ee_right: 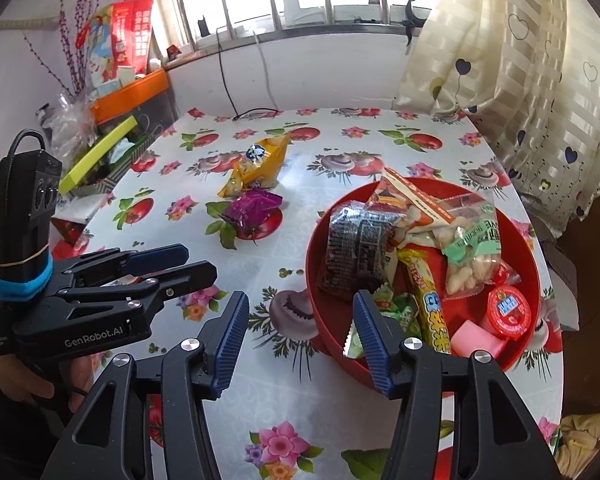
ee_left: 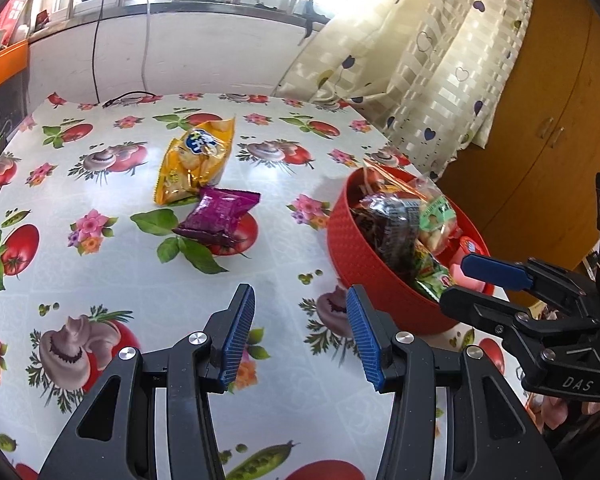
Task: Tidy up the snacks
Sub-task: 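Move both tools toward the purple packet and yellow chip bag, then grasp the purple packet with the left tool while the right tool grasps the yellow chip bag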
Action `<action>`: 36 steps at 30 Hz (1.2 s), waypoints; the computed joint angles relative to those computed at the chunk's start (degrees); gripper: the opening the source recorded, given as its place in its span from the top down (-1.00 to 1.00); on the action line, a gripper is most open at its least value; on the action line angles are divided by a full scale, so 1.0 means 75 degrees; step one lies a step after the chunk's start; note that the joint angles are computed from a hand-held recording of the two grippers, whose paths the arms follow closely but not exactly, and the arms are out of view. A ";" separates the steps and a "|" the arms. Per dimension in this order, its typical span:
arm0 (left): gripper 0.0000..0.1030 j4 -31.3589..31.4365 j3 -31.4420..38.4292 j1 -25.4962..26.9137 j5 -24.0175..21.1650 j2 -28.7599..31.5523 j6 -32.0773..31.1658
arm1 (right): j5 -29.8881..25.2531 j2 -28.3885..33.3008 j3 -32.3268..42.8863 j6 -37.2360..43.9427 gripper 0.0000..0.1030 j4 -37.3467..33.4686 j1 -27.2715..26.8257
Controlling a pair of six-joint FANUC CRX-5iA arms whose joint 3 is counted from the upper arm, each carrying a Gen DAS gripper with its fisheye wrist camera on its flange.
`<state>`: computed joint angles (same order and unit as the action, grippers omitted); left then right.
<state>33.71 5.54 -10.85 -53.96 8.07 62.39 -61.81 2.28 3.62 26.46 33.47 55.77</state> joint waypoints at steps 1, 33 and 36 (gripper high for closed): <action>0.04 -0.0021 0.0039 0.0016 0.0001 0.0029 0.0040 | 0.0007 0.0026 0.0033 0.0035 -0.05 -0.0010 -0.0013; -0.06 -0.1293 0.2725 -0.0045 -0.0376 0.2320 0.0085 | 0.0092 0.0827 0.1023 0.0910 -0.11 -0.0447 -0.0679; -0.06 -0.1490 0.3019 -0.0107 -0.0549 0.2562 0.0209 | 0.0056 0.0891 0.1091 0.0943 -0.11 -0.0507 -0.0726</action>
